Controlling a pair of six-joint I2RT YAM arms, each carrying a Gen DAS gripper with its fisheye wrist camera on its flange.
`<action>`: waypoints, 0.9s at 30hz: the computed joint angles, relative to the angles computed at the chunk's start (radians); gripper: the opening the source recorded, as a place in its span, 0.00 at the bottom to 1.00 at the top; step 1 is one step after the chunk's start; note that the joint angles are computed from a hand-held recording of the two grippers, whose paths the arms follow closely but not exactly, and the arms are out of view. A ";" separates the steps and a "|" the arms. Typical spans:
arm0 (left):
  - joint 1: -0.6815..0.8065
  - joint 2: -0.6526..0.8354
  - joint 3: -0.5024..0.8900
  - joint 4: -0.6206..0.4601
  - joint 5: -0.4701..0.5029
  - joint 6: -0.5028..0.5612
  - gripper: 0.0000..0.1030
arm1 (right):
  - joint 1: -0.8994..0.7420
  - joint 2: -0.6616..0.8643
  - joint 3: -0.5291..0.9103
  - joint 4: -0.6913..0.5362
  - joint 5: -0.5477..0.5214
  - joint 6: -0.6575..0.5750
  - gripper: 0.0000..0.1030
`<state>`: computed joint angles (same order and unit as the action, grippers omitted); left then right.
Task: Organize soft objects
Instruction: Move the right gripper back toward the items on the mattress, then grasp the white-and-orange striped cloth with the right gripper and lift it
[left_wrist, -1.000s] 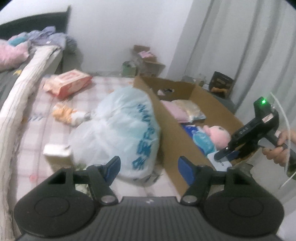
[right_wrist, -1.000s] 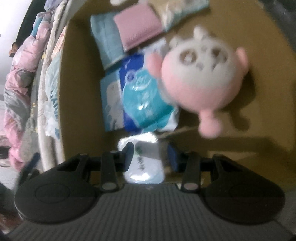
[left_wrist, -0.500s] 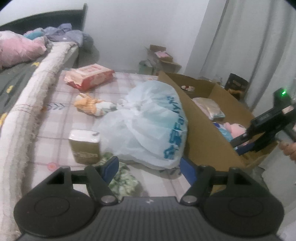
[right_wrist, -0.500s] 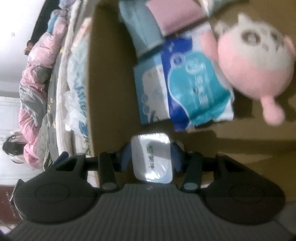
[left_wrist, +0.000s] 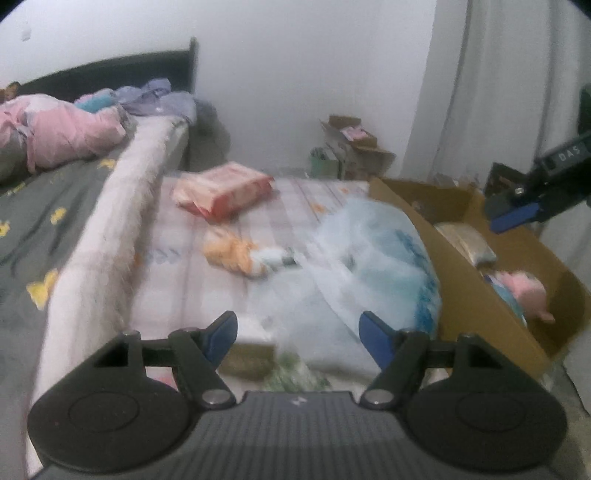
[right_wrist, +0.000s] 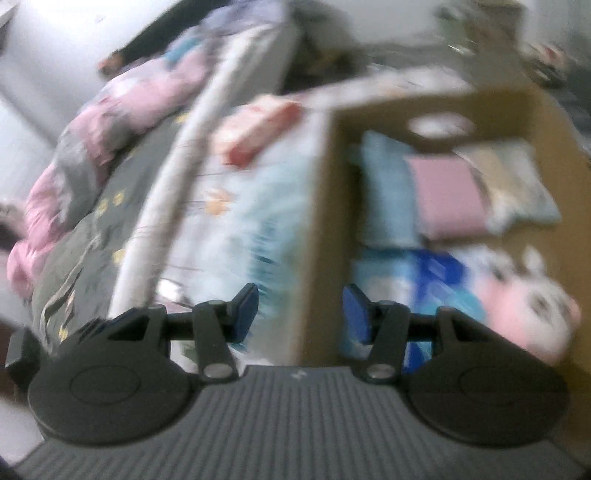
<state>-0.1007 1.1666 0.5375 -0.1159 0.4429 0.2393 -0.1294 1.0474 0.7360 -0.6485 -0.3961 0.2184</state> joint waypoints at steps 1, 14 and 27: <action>0.001 0.049 0.042 0.004 -0.006 -0.022 0.72 | 0.069 0.067 0.036 0.049 0.018 0.026 0.49; 0.003 0.806 0.752 -0.219 0.071 -0.182 0.71 | 0.329 1.112 1.022 0.005 0.024 0.060 0.47; 0.021 1.185 1.202 -0.488 0.187 -0.232 0.65 | 0.295 1.594 1.522 -0.211 -0.060 0.157 0.45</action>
